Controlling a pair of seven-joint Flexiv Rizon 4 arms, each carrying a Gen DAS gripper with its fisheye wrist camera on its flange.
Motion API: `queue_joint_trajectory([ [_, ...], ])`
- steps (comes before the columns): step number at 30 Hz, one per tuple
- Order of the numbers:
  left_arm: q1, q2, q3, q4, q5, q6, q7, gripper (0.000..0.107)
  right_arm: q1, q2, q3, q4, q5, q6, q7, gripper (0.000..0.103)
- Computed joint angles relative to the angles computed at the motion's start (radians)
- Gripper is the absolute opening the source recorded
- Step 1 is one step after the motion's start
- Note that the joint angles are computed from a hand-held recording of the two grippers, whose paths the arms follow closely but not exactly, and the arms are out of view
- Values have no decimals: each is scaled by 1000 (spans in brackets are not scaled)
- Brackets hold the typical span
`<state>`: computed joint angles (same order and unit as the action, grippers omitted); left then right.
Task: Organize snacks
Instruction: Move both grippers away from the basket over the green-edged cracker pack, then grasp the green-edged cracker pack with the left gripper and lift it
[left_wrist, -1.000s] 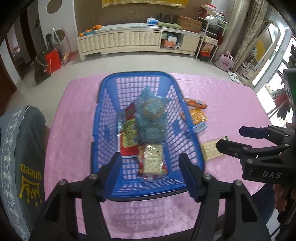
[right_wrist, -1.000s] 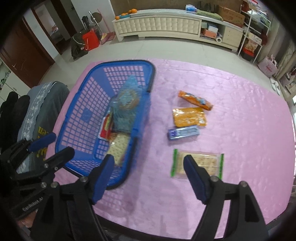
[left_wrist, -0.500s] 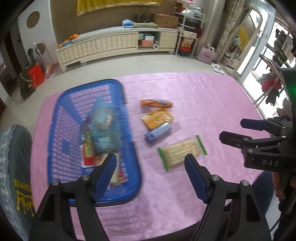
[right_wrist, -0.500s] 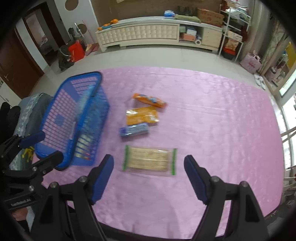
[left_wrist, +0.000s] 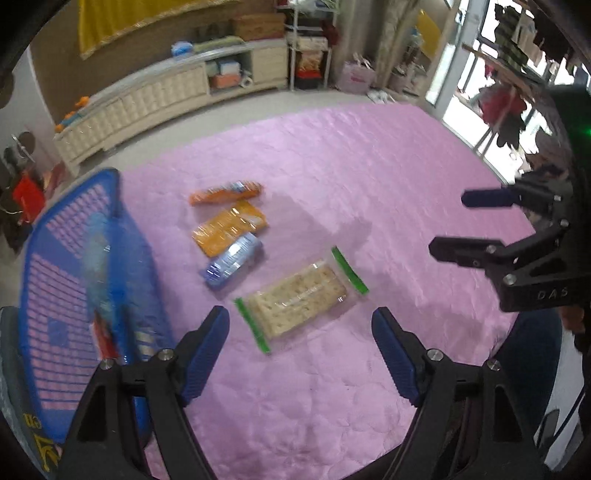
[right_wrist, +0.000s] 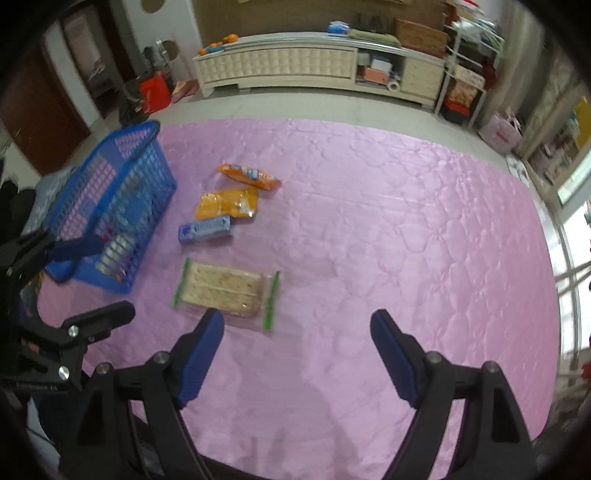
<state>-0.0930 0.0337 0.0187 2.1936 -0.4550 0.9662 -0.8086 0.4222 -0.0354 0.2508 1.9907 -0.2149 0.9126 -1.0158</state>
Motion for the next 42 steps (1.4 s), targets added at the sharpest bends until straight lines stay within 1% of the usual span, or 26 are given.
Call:
queue_joint_trajectory([
  [2, -5, -20, -7, 8, 18, 16, 20, 78, -6, -6, -1, 16, 25, 31, -37, 85],
  [5, -13, -48, -17, 26, 50, 83, 43, 78, -15, -28, -3, 30, 78, 72, -89, 85],
  [7, -17, -73, -26, 29, 49, 110, 45, 78, -16, -49, -5, 37, 86, 92, -104, 85],
  [9, -23, -99, -39, 41, 39, 154, 82, 78, -16, -67, -6, 42, 81, 109, -116, 85],
  [12, -29, -135, -44, 37, 115, 203, 89, 78, -18, -92, -7, 57, 75, 154, -153, 85],
  [13, -28, -151, -45, 28, 139, 206, 85, 78, -23, -101, -2, 57, 93, 168, -186, 85],
  [18, -14, -224, -58, -42, 179, 171, 77, 78, -31, -133, 1, 64, 105, 217, -286, 85],
  [20, -14, -252, -57, -76, 216, 147, 73, 78, -41, -149, 8, 55, 135, 224, -332, 85],
  [22, -23, -283, -46, -113, 279, 133, 52, 78, -51, -165, 13, 45, 168, 230, -365, 85],
  [24, -27, -307, -39, -143, 324, 119, 35, 78, -56, -176, 14, 39, 188, 237, -376, 85],
  [25, -26, -318, -40, -160, 333, 92, 33, 79, -54, -181, 8, 42, 184, 245, -369, 85],
  [27, -16, -328, -52, -173, 320, 78, 47, 80, -53, -185, 7, 45, 180, 258, -368, 85],
  [29, -11, -343, -58, -202, 306, 36, 45, 80, -73, -196, 29, 29, 235, 256, -412, 85],
  [31, -1, -363, -66, -235, 275, -18, 38, 80, -90, -205, 46, 12, 293, 249, -450, 85],
  [33, 11, -387, -69, -274, 236, -87, 8, 80, -89, -207, 39, 11, 303, 253, -449, 85],
  [35, 4, -388, -62, -278, 246, -81, -10, 78, -91, -204, 34, 13, 312, 258, -443, 85],
  [37, 2, -383, -63, -277, 246, -84, -16, 70, -100, -204, 39, 4, 341, 252, -444, 85],
  [38, 2, -372, -61, -268, 247, -86, -18, 68, -101, -204, 39, 1, 351, 250, -440, 85],
  [40, -1, -365, -60, -263, 250, -87, -27, 66, -102, -201, 40, -5, 366, 248, -435, 85],
  [42, -4, -345, -62, -234, 245, -66, -25, 65, -95, -193, 36, -1, 360, 247, -421, 85],
])
